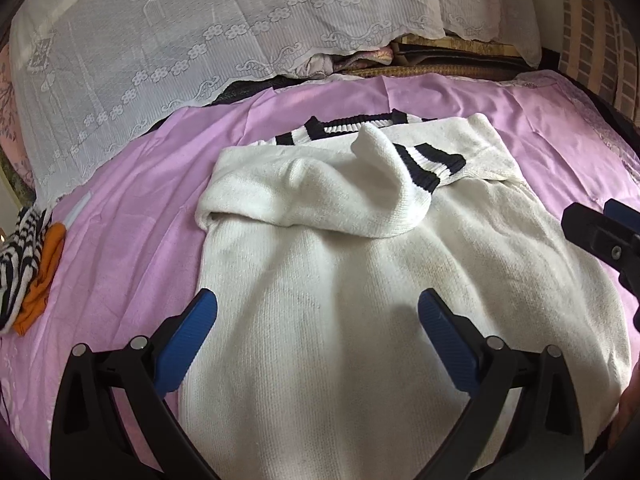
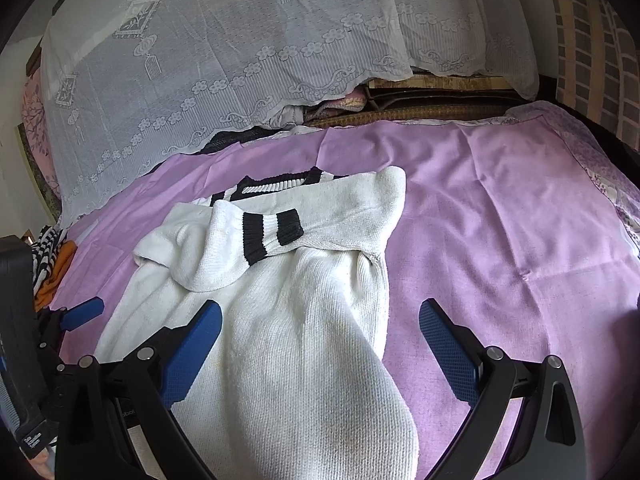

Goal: Fold small clothes
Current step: 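Grasp the folded sleeve cuff with the left gripper and pull it outward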

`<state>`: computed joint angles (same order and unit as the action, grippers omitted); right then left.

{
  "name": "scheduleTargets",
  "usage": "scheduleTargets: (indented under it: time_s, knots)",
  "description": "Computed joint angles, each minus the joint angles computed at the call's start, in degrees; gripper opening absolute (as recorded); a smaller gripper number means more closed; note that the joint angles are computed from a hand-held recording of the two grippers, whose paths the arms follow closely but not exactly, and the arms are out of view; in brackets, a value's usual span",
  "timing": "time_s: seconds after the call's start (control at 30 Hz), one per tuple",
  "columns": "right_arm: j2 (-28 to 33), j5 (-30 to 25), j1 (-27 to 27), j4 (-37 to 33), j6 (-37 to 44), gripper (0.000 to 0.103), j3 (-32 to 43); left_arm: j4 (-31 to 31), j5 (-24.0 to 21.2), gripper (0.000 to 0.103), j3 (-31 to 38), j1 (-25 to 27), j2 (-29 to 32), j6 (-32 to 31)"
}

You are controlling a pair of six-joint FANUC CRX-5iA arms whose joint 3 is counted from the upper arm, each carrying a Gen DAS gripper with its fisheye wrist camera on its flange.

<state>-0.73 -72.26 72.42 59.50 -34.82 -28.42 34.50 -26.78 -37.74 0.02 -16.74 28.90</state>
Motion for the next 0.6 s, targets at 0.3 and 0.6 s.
scheduleTargets:
  time_s: [0.3,0.6]
  knots:
    - [-5.1,0.2,-0.3,0.7,-8.9,0.099,-4.7,-23.5,-0.2,0.098,17.3,-10.8,14.2,18.9]
    - [-4.1,2.3,-2.6,0.8,0.3,0.099,-2.3,9.9,-15.1,0.029,15.6,0.3,15.5,-7.0]
